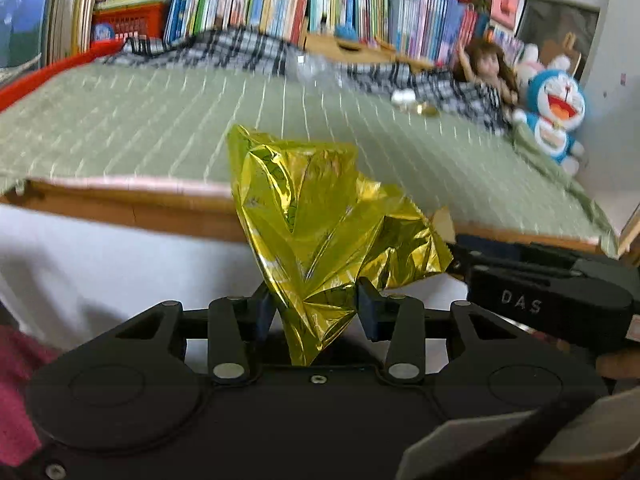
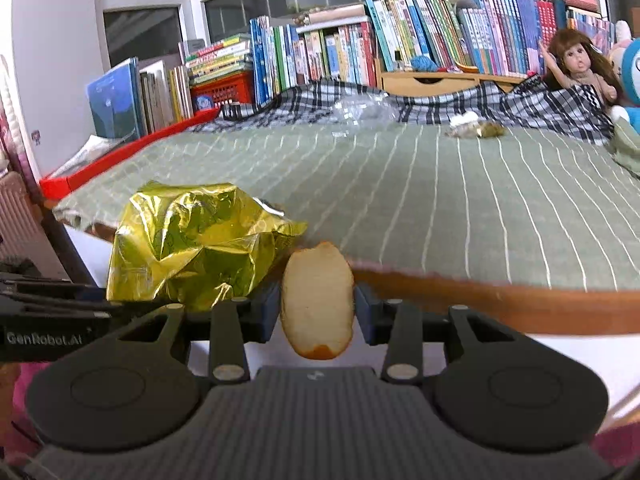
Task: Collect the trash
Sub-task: 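Lower the yellow-gold foil bag with left tool while right tool lowers the apple slice toward the bin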
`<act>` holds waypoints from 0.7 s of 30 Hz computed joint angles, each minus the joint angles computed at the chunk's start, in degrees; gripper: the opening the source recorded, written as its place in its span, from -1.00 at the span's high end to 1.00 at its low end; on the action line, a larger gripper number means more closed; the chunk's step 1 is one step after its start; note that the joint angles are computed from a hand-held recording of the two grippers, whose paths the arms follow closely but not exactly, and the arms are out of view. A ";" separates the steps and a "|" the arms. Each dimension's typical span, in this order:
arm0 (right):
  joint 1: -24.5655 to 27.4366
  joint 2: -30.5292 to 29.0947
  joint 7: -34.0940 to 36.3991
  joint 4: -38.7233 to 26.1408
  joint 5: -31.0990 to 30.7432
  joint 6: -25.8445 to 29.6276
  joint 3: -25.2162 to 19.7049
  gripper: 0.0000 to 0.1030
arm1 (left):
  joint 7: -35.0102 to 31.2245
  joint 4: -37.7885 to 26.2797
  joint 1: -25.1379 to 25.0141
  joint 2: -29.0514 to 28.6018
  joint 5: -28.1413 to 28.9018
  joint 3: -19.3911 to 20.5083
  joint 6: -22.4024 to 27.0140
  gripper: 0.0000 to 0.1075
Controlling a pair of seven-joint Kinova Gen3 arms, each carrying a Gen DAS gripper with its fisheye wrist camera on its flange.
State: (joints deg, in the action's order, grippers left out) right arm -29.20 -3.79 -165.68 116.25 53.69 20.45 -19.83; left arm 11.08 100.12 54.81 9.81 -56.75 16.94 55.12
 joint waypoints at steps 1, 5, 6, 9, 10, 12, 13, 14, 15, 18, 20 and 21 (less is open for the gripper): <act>-0.04 -0.35 -0.98 0.79 0.38 0.22 -0.29 0.10 | -0.05 -0.07 0.23 0.33 0.52 0.18 0.66 0.26; 0.09 -0.72 -3.08 2.70 -0.11 0.72 -0.93 0.09 | 0.64 0.71 0.90 0.52 2.12 0.36 0.78 0.26; 0.13 -0.79 -3.96 3.18 0.35 0.74 -1.17 0.09 | 0.16 0.52 1.00 0.67 2.43 0.44 0.92 0.27; -0.33 -0.78 -5.20 3.93 1.11 1.35 -1.86 0.09 | -1.16 0.10 1.92 1.21 3.02 0.61 2.23 0.28; -0.62 -0.72 -5.35 4.07 1.26 1.63 -2.02 0.09 | -2.13 -0.64 1.89 1.53 3.44 0.58 2.33 0.28; -1.22 -0.51 -4.79 4.30 0.64 1.74 -1.93 0.09 | -2.75 -0.66 2.22 1.58 4.09 0.51 2.16 0.29; -1.45 -0.36 -4.75 4.45 0.50 1.84 -1.88 0.09 | -3.34 -1.15 2.46 1.88 4.53 0.50 2.79 0.29; -1.71 -0.15 -4.77 4.59 0.36 1.97 -1.83 0.09 | -3.73 -1.28 2.72 2.08 4.80 0.44 3.10 0.29; -2.02 0.07 -4.68 4.73 -0.07 2.07 -1.71 0.09 | -3.93 -1.29 2.94 2.23 5.16 0.36 3.26 0.29; -2.82 0.61 -5.00 5.35 -1.06 2.15 -1.25 0.09 | -4.22 -0.84 2.80 2.40 7.35 0.05 2.30 0.29; -3.39 1.05 -4.68 5.53 -1.84 2.46 -0.88 0.09 | -4.65 -0.36 2.55 2.52 8.56 -0.19 1.39 0.29; -3.68 1.27 -4.77 5.59 -1.95 2.64 -0.74 0.09 | -5.18 -0.30 2.45 2.75 9.17 -0.25 1.19 0.29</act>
